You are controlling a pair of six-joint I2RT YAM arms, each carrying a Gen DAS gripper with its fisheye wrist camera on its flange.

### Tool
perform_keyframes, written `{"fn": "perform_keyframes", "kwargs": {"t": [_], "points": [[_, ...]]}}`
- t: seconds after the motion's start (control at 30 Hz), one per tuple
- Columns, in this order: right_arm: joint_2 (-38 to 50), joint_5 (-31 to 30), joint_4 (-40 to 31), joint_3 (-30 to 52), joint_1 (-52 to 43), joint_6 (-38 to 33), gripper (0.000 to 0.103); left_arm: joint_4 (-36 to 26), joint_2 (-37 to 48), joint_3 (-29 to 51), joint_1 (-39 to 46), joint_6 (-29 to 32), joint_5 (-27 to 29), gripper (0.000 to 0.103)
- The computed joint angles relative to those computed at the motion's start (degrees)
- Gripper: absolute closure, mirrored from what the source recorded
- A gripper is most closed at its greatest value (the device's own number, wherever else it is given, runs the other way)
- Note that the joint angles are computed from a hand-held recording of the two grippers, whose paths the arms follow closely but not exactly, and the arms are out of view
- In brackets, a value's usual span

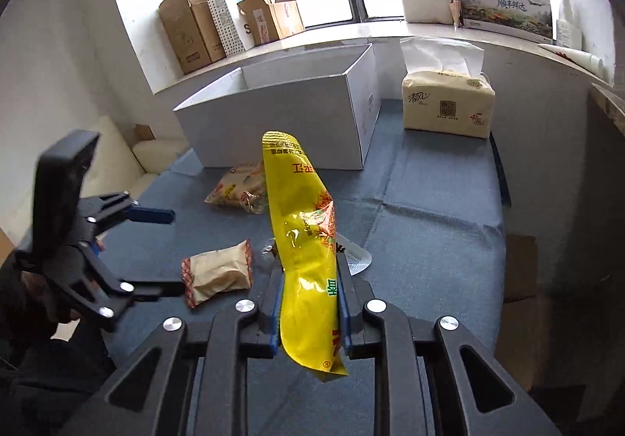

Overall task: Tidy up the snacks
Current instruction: 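Grasp the cream cake packet with the left tool while the right holds the yellow bag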

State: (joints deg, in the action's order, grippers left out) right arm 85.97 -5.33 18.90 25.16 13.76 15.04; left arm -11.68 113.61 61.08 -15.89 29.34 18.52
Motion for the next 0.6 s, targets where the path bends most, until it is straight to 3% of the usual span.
{"fn": "perform_keyframes", "kwargs": {"t": [0.1,0.17,0.2,0.23,0.47,0.5,0.53,0.6], "points": [[-6.01,-0.06,-0.09,-3.37,0.29,3.98,0.080,-0.13,3.89,2.78,-1.80,0.45,-3.07,0.002],[-10.21,-0.24,0.11,-5.91,0.35,5.66,0.080,-2.72,6.13,5.35,-1.20,1.39,-1.51,0.033],[-11.83,0.24,-0.06,-6.81,0.57,6.14,0.080,-0.75,5.58,4.42,-0.95,1.51,-1.42,0.048],[-13.10,0.33,-0.44,-7.40,0.66,6.62,0.080,-1.52,5.64,4.93,-0.78,1.76,-1.72,0.052],[-14.67,-0.26,1.42,-9.03,1.34,9.13,0.080,-3.89,1.98,3.35,3.03,2.70,3.13,0.053],[-14.28,-0.94,2.41,-9.12,1.21,9.66,0.084,-4.23,0.95,3.10,3.79,2.64,3.90,0.053],[-13.73,-2.14,4.04,-9.27,1.09,10.14,0.095,-4.48,-0.48,2.54,4.74,2.60,4.73,0.053],[-11.91,0.79,3.62,-7.83,3.29,9.47,0.100,-4.88,-3.31,1.37,6.74,2.96,6.28,0.053]]}}
